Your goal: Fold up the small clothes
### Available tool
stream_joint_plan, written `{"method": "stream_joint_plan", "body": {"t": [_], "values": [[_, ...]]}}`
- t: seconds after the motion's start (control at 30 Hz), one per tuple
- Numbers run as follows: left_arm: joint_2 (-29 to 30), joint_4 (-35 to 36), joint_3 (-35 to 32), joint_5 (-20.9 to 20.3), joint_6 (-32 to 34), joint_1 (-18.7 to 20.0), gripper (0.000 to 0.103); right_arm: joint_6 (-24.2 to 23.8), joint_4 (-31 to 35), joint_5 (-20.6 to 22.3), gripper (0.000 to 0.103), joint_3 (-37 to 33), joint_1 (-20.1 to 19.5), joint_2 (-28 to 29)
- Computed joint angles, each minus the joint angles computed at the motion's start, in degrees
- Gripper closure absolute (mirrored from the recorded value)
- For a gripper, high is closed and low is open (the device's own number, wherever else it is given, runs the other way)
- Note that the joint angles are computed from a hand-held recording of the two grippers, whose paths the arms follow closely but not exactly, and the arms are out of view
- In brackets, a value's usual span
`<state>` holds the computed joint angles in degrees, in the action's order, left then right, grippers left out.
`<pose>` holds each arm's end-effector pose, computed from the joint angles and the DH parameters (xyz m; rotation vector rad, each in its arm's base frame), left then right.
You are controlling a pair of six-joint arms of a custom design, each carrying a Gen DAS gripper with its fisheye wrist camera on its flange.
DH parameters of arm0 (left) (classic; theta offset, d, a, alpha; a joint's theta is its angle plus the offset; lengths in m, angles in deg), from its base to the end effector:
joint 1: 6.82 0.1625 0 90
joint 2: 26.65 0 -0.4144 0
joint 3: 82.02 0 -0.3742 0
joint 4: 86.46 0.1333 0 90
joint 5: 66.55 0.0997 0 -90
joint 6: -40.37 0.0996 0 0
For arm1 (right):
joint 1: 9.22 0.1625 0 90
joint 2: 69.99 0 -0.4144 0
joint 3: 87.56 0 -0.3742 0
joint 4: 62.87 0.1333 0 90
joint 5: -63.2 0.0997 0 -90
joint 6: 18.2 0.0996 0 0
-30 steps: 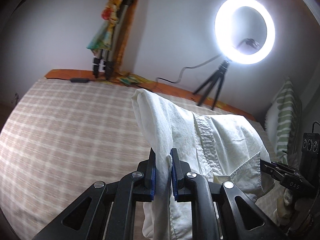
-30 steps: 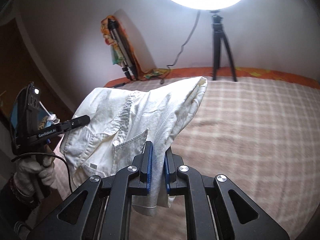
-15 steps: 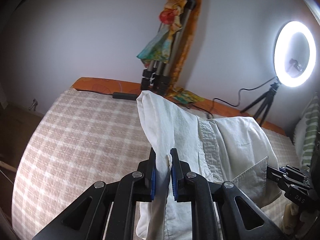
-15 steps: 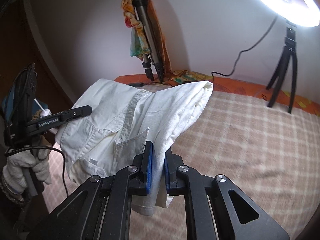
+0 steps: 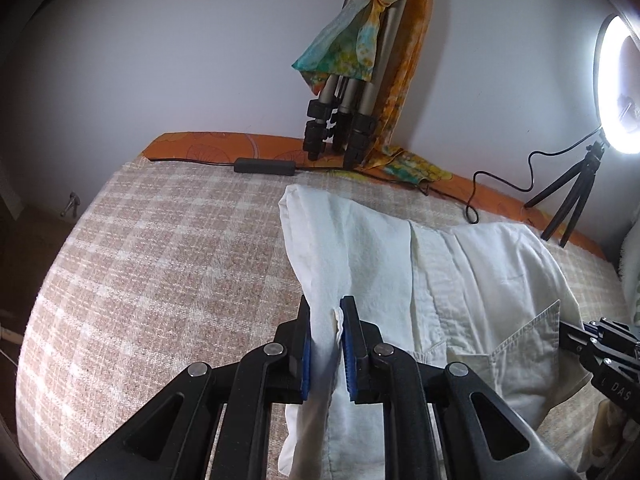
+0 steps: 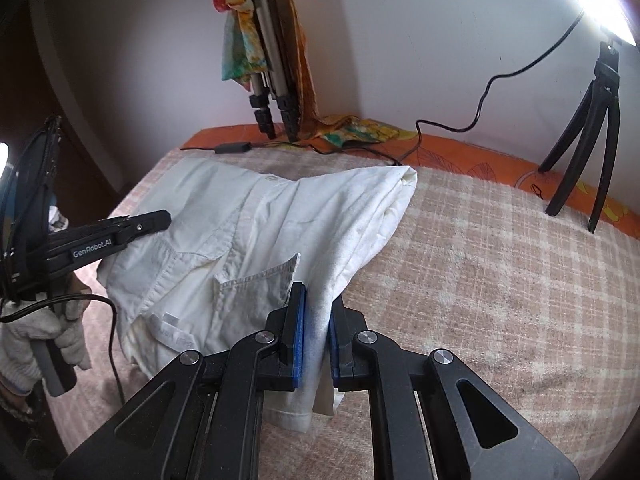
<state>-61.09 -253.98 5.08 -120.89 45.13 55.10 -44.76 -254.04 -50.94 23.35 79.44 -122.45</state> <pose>-0.1575 -0.7017 0.0678 0.5430 2.4768 -0.7104 0.0789 -0.5852 0.1731 0.3347 -2.4339 0.8030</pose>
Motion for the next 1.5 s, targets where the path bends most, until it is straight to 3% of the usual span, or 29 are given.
{"method": "stream_joint_plan", "body": {"t": [0.17, 0.2, 0.27, 0.5, 0.83, 1.23, 1.4, 1.5], "values": [[0.1, -1.1, 0.7, 3.8, 1.7, -0.9, 0.083, 0.9, 1.0, -3.0, 0.092, -1.0, 0.4, 0.8], [0.0, -1.8, 1.2, 4.6, 2.1, -1.1, 0.077, 1.0, 1.0, -3.5, 0.090, -1.0, 0.6, 0.9], [-0.7, -3.1, 2.3, 5.2, 2.3, -1.5, 0.070, 0.6, -0.5, -5.5, 0.082, -1.0, 1.2, 1.5], [-4.6, -3.4, 6.6, 5.1, -0.5, -3.1, 0.070, -0.7, -4.2, -8.5, 0.068, 1.8, 3.0, -0.4], [-9.4, -6.5, 14.3, 6.5, -2.6, -8.2, 0.070, -3.0, -8.3, -10.4, 0.068, 7.0, 7.0, -4.8], [-16.1, -10.0, 26.0, 7.5, -7.9, -17.0, 0.066, -3.1, -11.9, -10.2, 0.068, 15.8, 10.7, -12.6], [-18.4, -11.1, 31.4, 6.8, -12.0, -20.8, 0.049, -3.4, -13.9, -9.6, 0.064, 21.2, 11.5, -16.7], [-18.9, -11.7, 34.5, 8.4, -14.0, -23.7, 0.040, -3.4, -15.5, -9.1, 0.060, 24.6, 11.6, -19.1]]}}
